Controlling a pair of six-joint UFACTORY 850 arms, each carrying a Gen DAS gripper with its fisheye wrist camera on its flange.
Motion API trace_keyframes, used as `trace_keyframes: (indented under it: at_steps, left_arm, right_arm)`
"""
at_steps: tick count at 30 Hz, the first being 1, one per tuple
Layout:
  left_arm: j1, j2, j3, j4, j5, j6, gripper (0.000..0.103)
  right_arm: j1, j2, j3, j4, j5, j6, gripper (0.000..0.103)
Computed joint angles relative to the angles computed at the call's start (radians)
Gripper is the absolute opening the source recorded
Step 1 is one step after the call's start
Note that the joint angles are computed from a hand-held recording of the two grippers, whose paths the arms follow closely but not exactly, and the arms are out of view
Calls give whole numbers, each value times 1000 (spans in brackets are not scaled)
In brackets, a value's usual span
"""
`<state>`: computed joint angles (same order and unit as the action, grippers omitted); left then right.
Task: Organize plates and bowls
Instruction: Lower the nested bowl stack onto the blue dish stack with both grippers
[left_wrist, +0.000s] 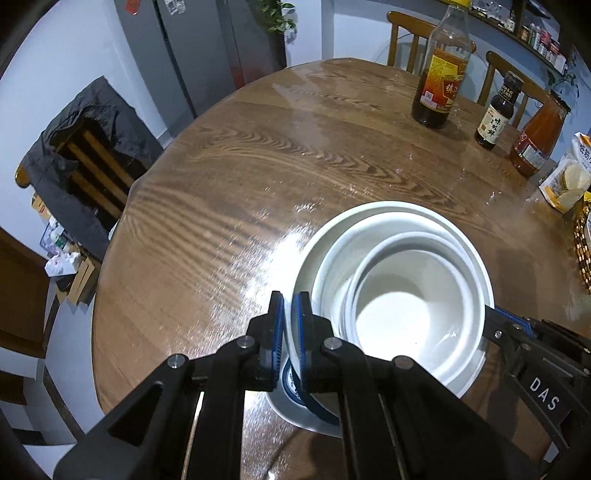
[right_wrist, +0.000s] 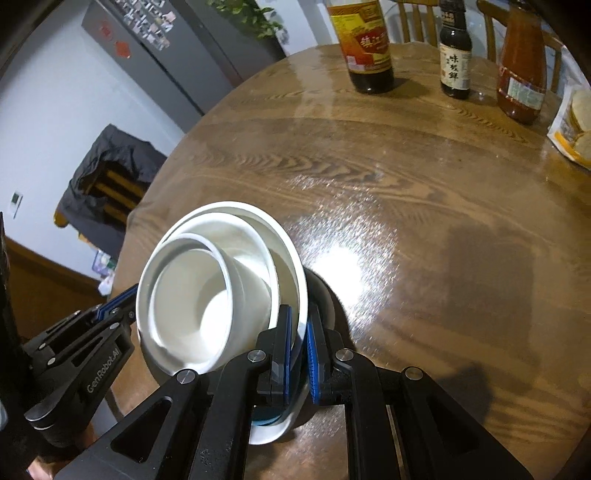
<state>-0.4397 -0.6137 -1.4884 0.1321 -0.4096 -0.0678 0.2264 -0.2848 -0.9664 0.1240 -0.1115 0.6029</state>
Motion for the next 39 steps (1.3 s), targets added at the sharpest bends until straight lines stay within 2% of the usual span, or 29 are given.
trace_keyframes:
  at_steps: [8, 12, 16, 19, 21, 26, 28, 34, 36, 39]
  left_arm:
    - [-1, -28, -40, -38, -2, 61, 3]
    - [2, -32, -45, -66, -2, 89, 3]
    - [2, -32, -44, -70, -2, 94, 4]
    - [0, -34, -47, -37, -5, 68, 9]
    - [0, -34, -47, -11, -5, 44, 15]
    - [6, -36, -49, 84, -2, -69, 50]
    - [11, -39, -52, 92, -5, -87, 58]
    - [11, -42, -53, 110, -10, -101, 66]
    - [16, -45, -58, 82, -21, -80, 72]
    - [28, -41, -55, 24, -16, -40, 75]
  right_arm:
    - [-3, -8, -17, -196, -14, 203, 13]
    - [-2, -11, -23, -240, -24, 250, 13]
    - [3, -17, -36, -345, -59, 358, 13]
    - [1, -16, -35, -332, -60, 348, 13]
    - [2, -18, -37, -359, -65, 373, 13]
    - [6, -20, -42, -423, -84, 437, 16]
    - [7, -20, -43, -446, -92, 464, 19]
    - [11, -20, -45, -596, -132, 618, 38]
    - [7, -9, -27, -637, -112, 678, 39]
    - [15, 15, -17, -789, -135, 819, 48]
